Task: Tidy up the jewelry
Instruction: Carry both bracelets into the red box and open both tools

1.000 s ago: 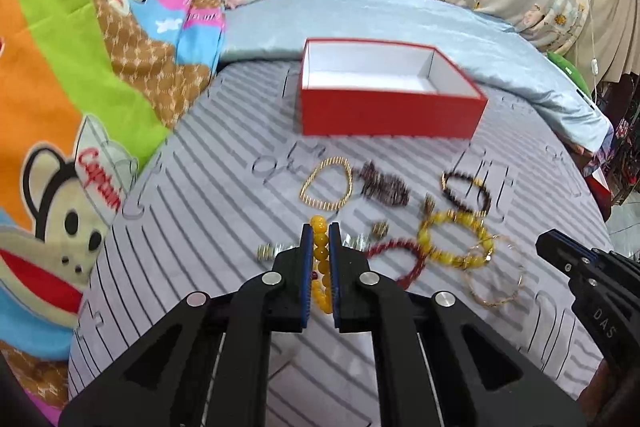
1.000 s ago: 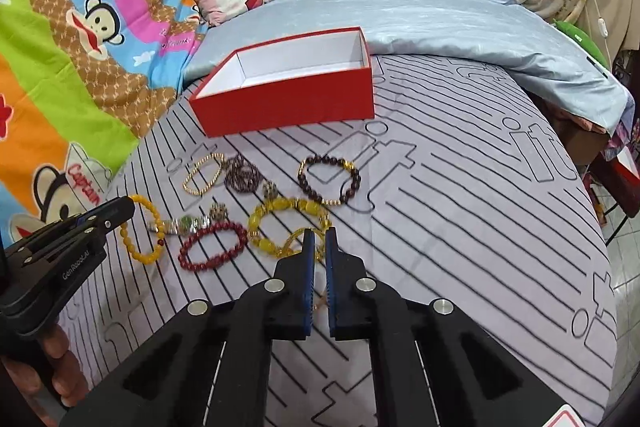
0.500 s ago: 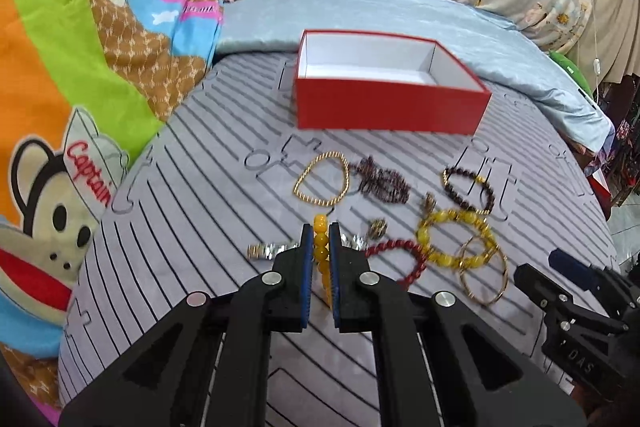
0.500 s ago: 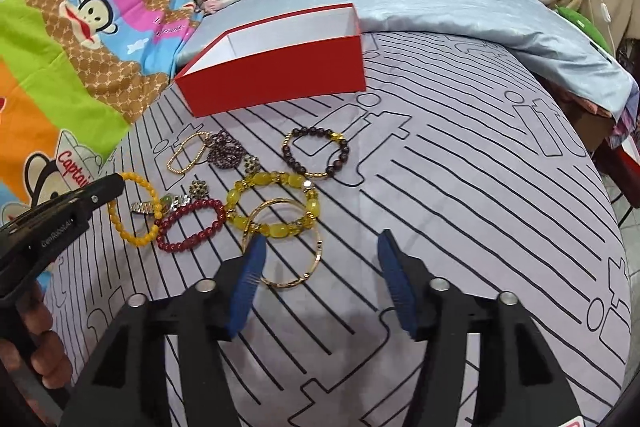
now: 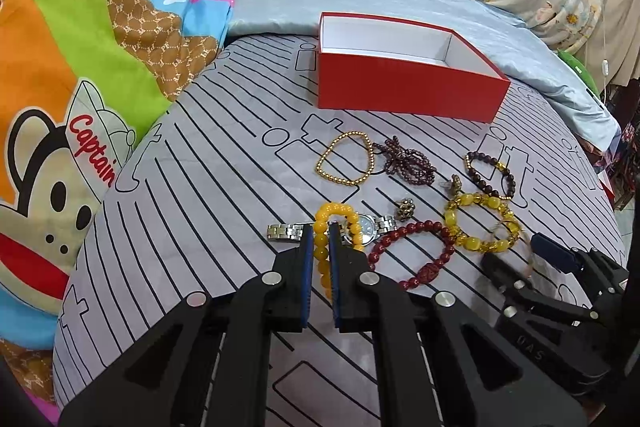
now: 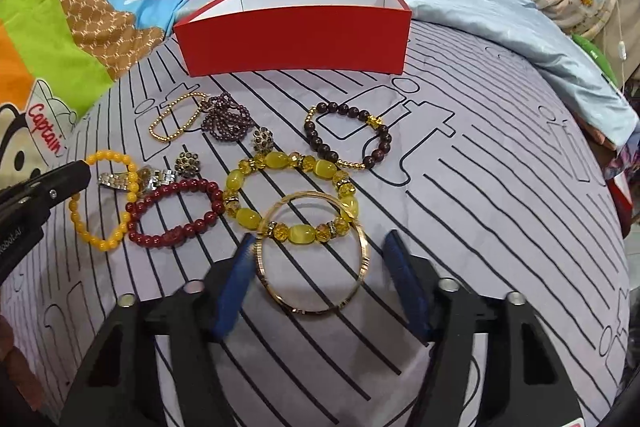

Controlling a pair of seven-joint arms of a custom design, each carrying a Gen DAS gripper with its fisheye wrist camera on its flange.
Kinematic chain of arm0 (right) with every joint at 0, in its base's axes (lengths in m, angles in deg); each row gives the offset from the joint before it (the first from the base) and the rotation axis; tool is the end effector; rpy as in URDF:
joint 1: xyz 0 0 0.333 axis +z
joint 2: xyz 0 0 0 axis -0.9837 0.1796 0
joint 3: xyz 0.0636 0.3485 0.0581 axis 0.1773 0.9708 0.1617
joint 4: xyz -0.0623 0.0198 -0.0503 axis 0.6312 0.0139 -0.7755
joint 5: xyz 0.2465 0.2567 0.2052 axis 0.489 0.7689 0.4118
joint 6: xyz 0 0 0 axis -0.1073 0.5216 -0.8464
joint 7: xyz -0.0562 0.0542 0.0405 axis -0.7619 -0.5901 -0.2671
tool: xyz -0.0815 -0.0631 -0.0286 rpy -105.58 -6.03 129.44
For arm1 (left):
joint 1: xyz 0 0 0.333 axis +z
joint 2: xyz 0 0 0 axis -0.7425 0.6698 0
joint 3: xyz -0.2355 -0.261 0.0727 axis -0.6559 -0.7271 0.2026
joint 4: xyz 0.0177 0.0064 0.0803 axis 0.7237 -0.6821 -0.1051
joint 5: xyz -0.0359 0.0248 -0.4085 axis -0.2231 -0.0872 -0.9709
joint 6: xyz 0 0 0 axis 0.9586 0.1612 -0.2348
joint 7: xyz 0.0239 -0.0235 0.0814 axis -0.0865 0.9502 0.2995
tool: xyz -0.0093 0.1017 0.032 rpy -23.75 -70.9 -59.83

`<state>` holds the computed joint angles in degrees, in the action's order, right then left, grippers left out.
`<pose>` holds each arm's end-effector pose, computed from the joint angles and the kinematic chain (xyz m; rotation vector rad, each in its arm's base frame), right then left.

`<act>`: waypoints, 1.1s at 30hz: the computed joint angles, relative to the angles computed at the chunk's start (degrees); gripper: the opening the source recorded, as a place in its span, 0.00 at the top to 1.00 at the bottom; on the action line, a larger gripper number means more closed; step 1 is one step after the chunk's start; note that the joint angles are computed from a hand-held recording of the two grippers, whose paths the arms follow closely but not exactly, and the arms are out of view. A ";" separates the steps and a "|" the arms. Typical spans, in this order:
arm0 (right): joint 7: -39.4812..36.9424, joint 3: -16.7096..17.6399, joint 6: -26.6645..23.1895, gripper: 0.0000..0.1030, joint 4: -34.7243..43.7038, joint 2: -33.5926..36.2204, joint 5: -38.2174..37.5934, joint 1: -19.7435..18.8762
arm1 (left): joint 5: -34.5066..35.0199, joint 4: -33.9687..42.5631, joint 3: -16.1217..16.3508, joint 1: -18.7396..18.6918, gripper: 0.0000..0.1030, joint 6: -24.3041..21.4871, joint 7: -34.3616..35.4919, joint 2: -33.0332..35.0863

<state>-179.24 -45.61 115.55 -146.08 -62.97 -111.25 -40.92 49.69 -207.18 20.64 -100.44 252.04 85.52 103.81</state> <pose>0.4376 0.4207 0.3008 -1.4554 2.2702 -0.7563 0.5219 -0.4217 0.3294 -1.3831 2.3001 -0.8811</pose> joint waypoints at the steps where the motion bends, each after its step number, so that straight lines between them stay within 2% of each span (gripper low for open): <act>1: 0.05 0.00 0.07 0.49 -0.18 -0.17 -0.02 0.00 | -0.03 -0.01 -0.15 0.17 0.93 -0.05 -0.01 0.01; 7: 3.71 -0.01 0.93 0.49 -2.05 -2.06 -2.69 0.23 | -0.07 -0.50 -0.82 0.88 0.93 0.30 0.07 -0.48; 12: 6.20 1.02 -0.79 0.49 -3.27 -4.96 -5.02 0.28 | -0.91 -1.31 -3.89 3.46 0.93 1.18 1.79 -2.00; 22: 6.55 2.86 -2.19 0.49 -4.28 -9.19 -7.75 -1.60 | -3.01 0.01 -0.62 -0.29 0.93 2.22 4.11 -2.87; 28: 4.65 2.57 -1.59 0.49 -3.94 -10.26 -8.95 -3.68 | -2.05 5.51 0.02 -0.63 0.93 0.09 3.97 -0.83; 33: 2.59 1.36 1.27 0.49 -2.90 -10.41 -10.79 -6.49 | 1.26 13.81 -0.01 0.27 0.93 -3.12 1.50 3.40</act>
